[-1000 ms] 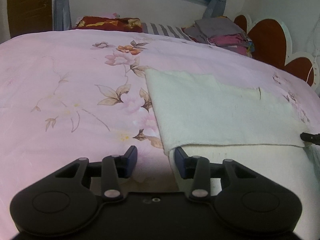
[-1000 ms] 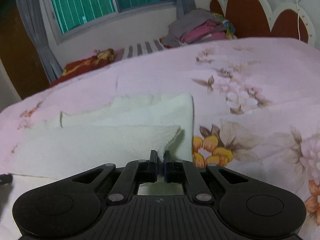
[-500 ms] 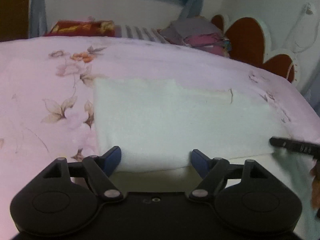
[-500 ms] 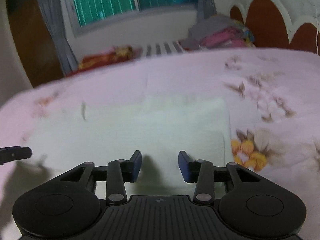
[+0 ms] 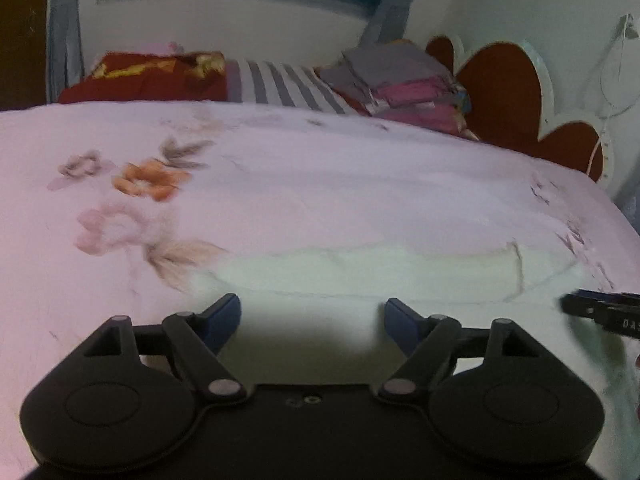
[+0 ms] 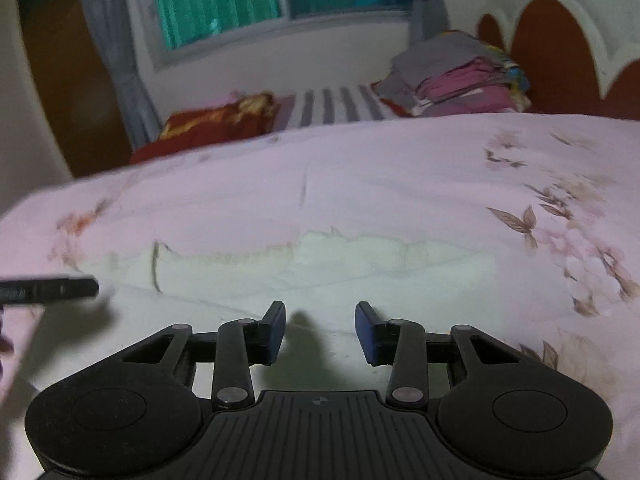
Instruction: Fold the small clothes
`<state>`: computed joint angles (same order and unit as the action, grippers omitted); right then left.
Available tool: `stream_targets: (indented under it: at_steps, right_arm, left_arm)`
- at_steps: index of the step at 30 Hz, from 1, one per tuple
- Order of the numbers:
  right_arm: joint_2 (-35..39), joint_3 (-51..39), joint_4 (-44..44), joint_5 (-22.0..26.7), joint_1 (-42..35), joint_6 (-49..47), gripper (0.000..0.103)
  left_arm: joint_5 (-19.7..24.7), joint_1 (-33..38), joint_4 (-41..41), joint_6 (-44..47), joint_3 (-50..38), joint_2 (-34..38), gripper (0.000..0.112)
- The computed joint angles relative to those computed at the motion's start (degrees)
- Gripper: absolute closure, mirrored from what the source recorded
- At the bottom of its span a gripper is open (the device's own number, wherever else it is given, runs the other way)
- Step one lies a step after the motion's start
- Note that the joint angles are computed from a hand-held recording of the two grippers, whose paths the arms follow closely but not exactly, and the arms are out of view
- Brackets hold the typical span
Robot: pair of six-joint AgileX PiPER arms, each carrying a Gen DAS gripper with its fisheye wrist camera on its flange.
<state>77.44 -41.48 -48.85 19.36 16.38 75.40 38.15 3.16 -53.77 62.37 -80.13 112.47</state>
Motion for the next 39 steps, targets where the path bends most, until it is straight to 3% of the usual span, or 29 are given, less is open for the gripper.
stream_targets:
  at_steps: [2,5,8,10,13,15,18,20,22,24,26,28,33,37,39]
  right_arm:
    - [1.0,0.2,-1.3,3.5,-3.7,0.9,0.064]
    - [-2.0,2.5,5.2,-0.6,-11.0,-2.8,0.064]
    - [-3.8,1.5,3.8,-0.9,-6.4,-1.5,0.063]
    - [-1.9,-0.7,3.6,-2.6,-0.8,-1.6,0.063]
    - [3.2,-3.9,8.2,-4.4,4.4,-7.3,0.064]
    - [5.2,-4.2,6.0,-3.6,6.2,-6.6,0.064]
    - [2.2,0.0,1.1,-3.9,3.3,-2.2,0.064]
    - [-1.4,3.0,-3.6,1.8,1.6,3.4,0.064]
    - [-4.0,5.6,-1.5,4.1,-3.4,1.7,0.063]
    - [-6.2,7.1,3.4,1.5,-6.6,-1.2,0.063]
    - [-7.9,6.2,-0.8,6.0,-2.1,3.9,0.063]
    - [-9.8,6.3,-5.8,7.5,4.1,10.6,0.063]
    - [-6.9,5.9,-6.5,4.0,15.8,13.2,0.063]
    - [-7.5,8.2,-8.8,3.8,15.2,14.1,0.064]
    - [-10.2,9.8,-7.1,7.9,12.5,12.7,0.064]
  left_arm:
    - [2.7,2.0,-0.8,-0.8,-0.5,-0.2,0.036]
    - [0.0,1.3,-4.4,2.1,5.1,-5.1,0.033]
    - [-0.2,-2.2,-10.9,8.0,11.2,-9.2,0.031]
    - [-4.3,-6.6,-11.9,10.9,15.0,-11.4,0.031]
    - [-6.5,-9.6,-9.8,10.4,16.3,-11.0,0.032]
    - [-8.3,-9.0,-9.3,12.7,17.6,-11.4,0.032]
    - [-8.6,-4.7,-10.2,16.8,19.1,-12.2,0.032]
    - [-8.9,-2.5,-8.7,15.9,19.5,-12.7,0.032]
    - [-7.6,-1.4,-7.5,13.6,18.5,-12.3,0.032]
    - [-8.9,-2.5,-7.3,11.3,20.0,-14.9,0.033]
    - [-8.5,-3.2,-13.5,16.3,23.8,-18.8,0.031]
    - [-7.8,-5.3,-15.2,16.9,26.4,-21.3,0.031]
    - [-11.9,-10.9,-13.5,17.6,31.3,-23.1,0.031]
    - [-9.4,-4.9,-17.0,24.2,32.6,-23.1,0.031]
    - [-8.2,-2.0,-16.4,25.1,32.5,-22.9,0.031]
